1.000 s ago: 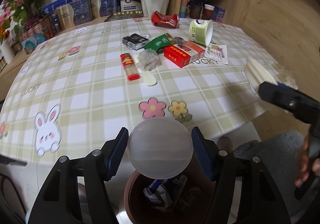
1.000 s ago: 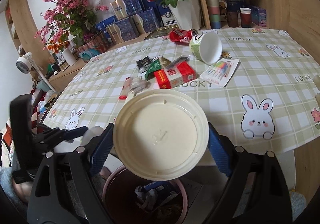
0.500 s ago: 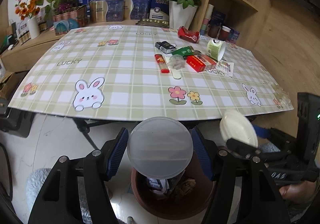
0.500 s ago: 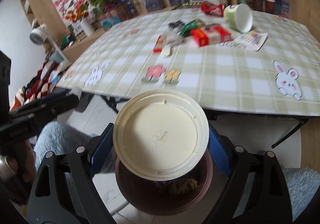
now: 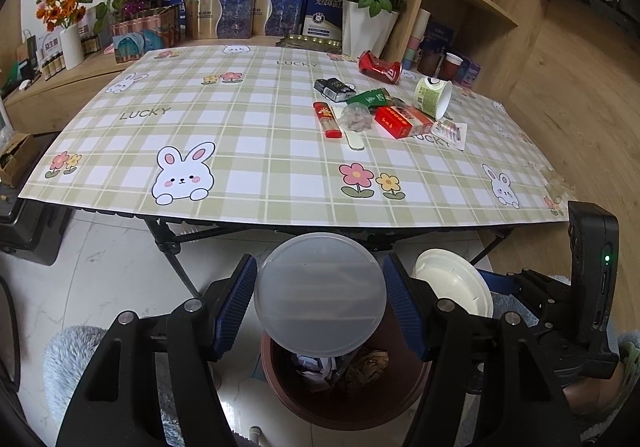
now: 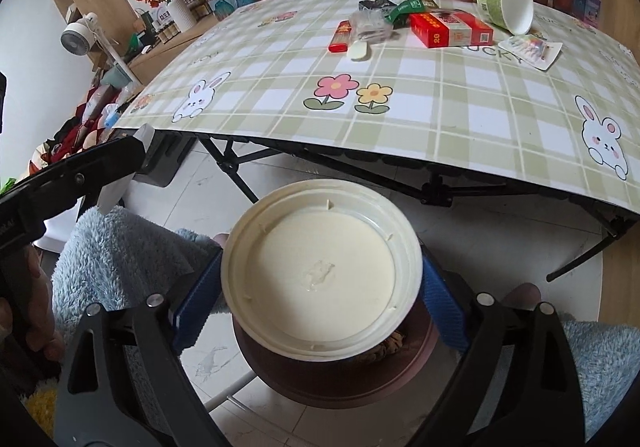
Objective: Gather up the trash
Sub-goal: 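Lower both lids into the brown bin and open both grippers, then move both grippers back over the table toward the remaining trash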
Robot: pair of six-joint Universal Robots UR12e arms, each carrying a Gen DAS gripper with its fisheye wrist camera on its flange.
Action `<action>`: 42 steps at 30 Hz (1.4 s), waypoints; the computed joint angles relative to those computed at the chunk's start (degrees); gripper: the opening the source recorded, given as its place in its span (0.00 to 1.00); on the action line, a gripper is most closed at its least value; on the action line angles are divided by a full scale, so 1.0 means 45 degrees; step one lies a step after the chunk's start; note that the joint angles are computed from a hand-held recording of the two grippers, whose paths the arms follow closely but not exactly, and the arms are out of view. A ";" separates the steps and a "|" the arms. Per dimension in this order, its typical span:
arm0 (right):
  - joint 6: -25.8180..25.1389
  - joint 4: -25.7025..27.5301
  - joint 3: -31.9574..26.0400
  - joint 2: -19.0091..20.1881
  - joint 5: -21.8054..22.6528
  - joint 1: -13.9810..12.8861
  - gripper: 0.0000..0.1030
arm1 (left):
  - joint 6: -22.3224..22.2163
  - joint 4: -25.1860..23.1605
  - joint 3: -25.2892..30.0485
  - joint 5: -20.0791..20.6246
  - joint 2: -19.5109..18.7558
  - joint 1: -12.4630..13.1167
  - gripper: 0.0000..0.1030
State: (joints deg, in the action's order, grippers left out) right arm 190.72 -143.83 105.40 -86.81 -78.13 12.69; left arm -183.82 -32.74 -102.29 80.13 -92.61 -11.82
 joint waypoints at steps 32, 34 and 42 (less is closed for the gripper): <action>0.2339 -0.1807 0.0741 -0.0512 -0.3885 -0.0057 0.94 | 0.1124 -0.1498 0.0380 -0.0123 -0.0398 -0.0469 0.62; 0.2378 -0.1658 0.0710 -0.0497 -0.3807 -0.0077 0.94 | 0.1206 -0.1548 0.0393 -0.0118 -0.0401 -0.0489 0.62; 0.2491 -0.1526 0.0713 -0.0498 -0.3786 -0.0097 0.94 | 0.1496 -0.1618 0.0451 0.0002 -0.0445 -0.0602 0.76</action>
State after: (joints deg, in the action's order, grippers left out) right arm 201.93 -150.70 108.61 -89.05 -95.17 12.25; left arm -177.08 -40.02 -100.26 80.14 -94.62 -14.53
